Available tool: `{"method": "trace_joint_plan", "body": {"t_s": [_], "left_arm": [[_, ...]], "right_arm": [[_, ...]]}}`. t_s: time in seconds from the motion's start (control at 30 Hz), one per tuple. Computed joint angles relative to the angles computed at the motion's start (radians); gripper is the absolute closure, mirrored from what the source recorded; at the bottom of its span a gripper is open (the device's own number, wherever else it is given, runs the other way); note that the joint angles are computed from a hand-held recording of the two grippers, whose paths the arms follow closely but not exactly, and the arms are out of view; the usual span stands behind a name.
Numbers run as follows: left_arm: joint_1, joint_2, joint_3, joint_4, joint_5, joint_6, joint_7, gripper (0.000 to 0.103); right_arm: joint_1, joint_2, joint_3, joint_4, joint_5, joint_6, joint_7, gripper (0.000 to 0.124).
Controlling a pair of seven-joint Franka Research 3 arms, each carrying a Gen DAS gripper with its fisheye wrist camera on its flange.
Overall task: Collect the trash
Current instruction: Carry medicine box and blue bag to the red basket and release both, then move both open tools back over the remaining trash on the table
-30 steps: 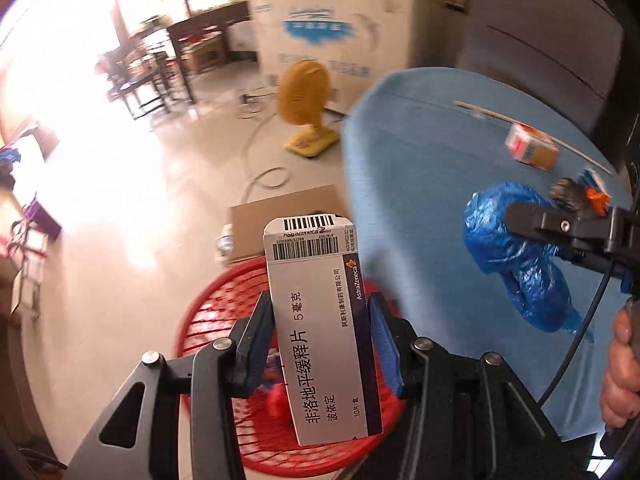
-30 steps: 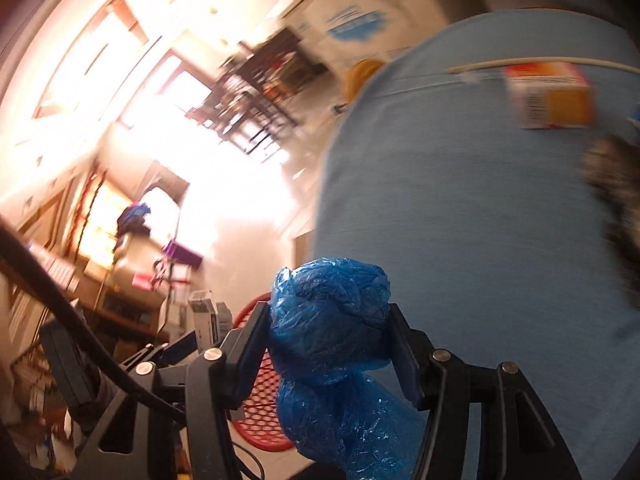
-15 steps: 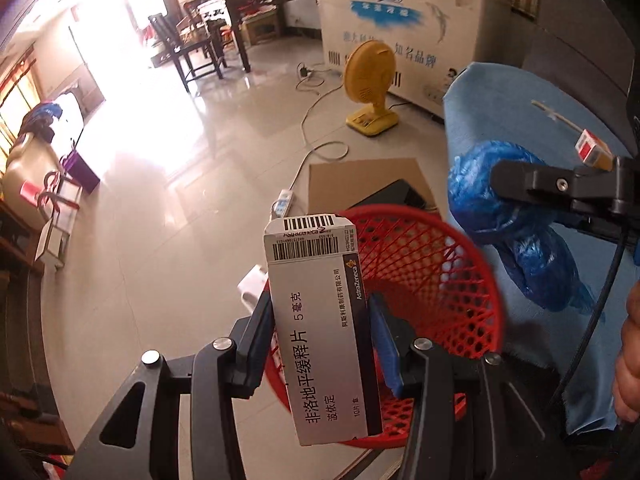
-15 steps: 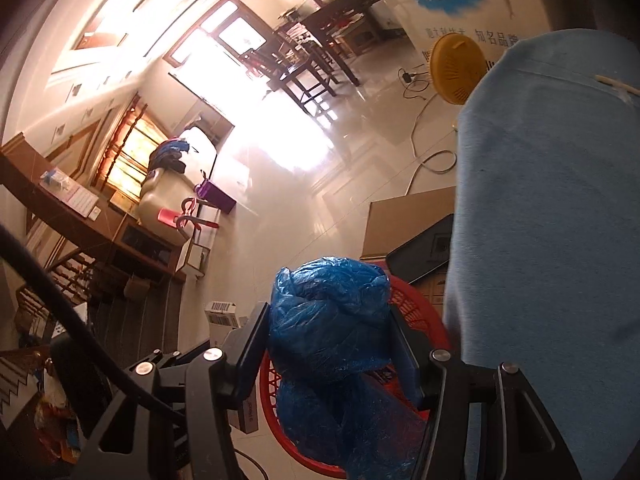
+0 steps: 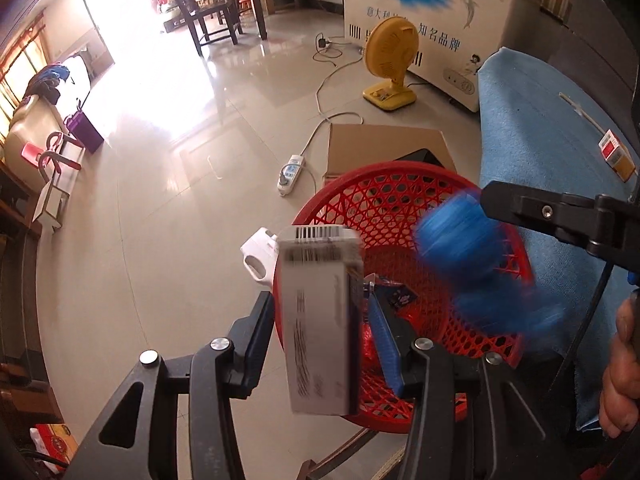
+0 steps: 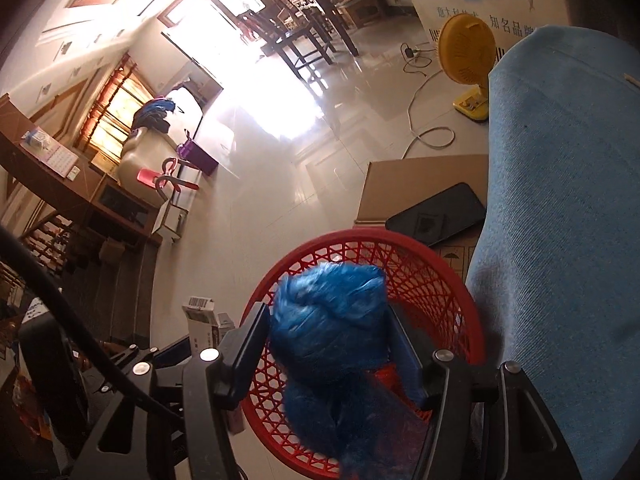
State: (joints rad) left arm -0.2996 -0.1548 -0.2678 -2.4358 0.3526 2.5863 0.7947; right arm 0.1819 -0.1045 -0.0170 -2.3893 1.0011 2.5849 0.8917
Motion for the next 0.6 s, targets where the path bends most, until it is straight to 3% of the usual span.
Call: {"method": "trace_joint_plan", "body": {"t_s": [0.23,0.6], "left_arm": [[-0.001,0.023,0.001,0.019,-0.016,-0.009,0.005,0.049],[-0.024,0.073,-0.013,0.096,-0.007,0.024,0.006,0.047]], "right_arm": [[-0.004,-0.005,-0.003,-0.016,0.002,0.016,0.002,0.057],[-0.014,-0.166,-0.038,-0.132,-0.034,0.153,-0.015,0.057]]}}
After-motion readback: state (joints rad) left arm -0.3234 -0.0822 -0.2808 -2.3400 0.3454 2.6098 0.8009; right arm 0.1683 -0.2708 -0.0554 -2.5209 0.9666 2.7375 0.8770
